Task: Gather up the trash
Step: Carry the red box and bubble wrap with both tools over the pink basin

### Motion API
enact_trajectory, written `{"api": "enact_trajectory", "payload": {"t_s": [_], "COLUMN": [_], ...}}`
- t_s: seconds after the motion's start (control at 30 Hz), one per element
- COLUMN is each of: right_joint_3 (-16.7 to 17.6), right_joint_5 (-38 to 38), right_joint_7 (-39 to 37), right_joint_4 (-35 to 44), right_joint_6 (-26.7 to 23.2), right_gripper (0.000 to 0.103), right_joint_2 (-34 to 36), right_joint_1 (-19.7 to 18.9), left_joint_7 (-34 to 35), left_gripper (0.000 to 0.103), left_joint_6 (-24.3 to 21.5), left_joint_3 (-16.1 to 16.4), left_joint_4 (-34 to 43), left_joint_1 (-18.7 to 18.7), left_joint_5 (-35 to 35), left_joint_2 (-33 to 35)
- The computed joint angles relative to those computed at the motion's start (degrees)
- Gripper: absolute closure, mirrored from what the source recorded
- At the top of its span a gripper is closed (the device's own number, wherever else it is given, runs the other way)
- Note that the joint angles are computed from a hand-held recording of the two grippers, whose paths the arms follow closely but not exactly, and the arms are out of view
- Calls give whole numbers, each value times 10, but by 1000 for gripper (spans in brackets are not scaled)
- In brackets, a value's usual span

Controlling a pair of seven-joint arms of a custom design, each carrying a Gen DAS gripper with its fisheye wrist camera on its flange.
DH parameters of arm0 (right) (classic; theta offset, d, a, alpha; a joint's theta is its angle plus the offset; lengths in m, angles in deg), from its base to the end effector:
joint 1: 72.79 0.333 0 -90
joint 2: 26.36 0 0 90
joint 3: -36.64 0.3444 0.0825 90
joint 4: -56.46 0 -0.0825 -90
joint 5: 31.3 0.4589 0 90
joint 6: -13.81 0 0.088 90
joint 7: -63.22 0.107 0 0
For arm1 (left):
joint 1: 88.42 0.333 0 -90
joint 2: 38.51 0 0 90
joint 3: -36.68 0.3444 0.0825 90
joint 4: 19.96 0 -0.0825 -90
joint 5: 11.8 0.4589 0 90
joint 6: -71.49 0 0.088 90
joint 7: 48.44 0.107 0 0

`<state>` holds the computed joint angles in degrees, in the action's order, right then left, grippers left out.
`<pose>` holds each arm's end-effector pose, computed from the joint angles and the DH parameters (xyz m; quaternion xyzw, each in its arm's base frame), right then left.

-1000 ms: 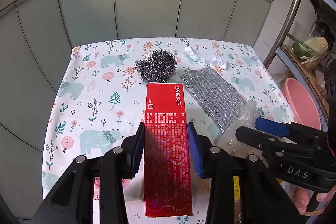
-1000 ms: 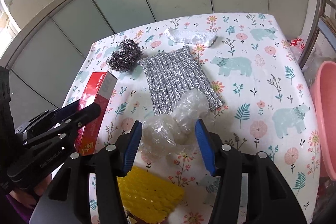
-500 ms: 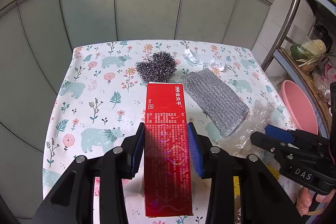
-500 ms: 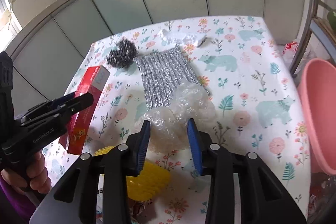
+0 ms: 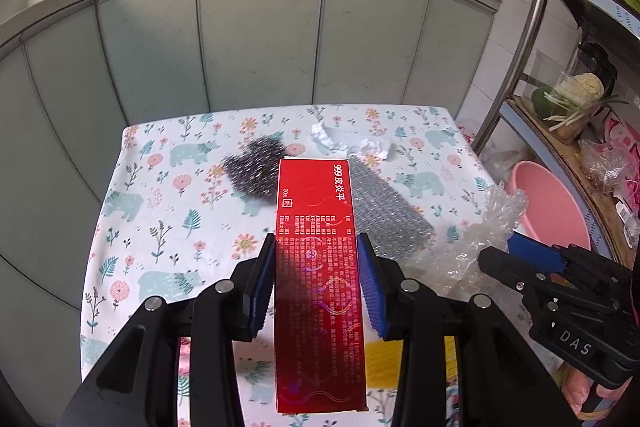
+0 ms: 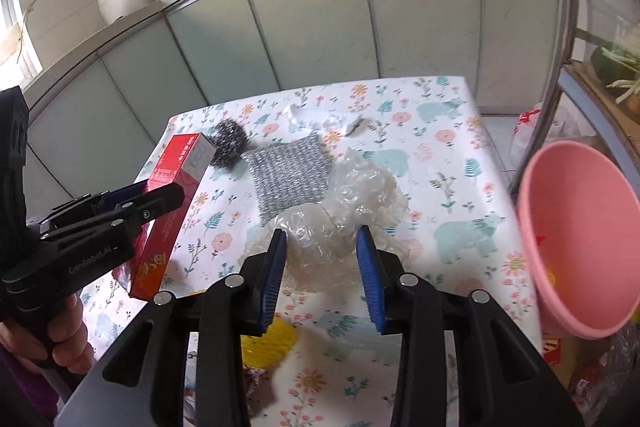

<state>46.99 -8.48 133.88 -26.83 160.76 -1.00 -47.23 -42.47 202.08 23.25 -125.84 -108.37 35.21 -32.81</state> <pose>0.6813 0.4515 0.5139 -0.8331 0.4084 -0.0402 0.3708 0.5916 -0.3629 0.5115 -0.7868 0.4971 -0.2290 0.2854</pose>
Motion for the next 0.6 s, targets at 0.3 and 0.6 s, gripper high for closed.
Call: {"api": "enact_trajectory", "payload": {"t_s": [0.3,0.6], "right_joint_3": [-17,-39], "right_joint_5": [-2,-21], "right_joint_7": [31,86], "right_joint_4": [-38,-65], "right_joint_6": [40,71], "right_gripper": [66,66], "right_joint_2": [-31,-49], "right_joint_1": [-16,-37], "left_joint_7": [64,150], "left_gripper": [64,64], "left_joint_6": [-3,0], "left_joint_3": [6,30], "left_joint_4": [115,257], "left_joint_1": [-30,-77], "left_joint_5": [8,-9], "left_joint_2": [81,183]}}
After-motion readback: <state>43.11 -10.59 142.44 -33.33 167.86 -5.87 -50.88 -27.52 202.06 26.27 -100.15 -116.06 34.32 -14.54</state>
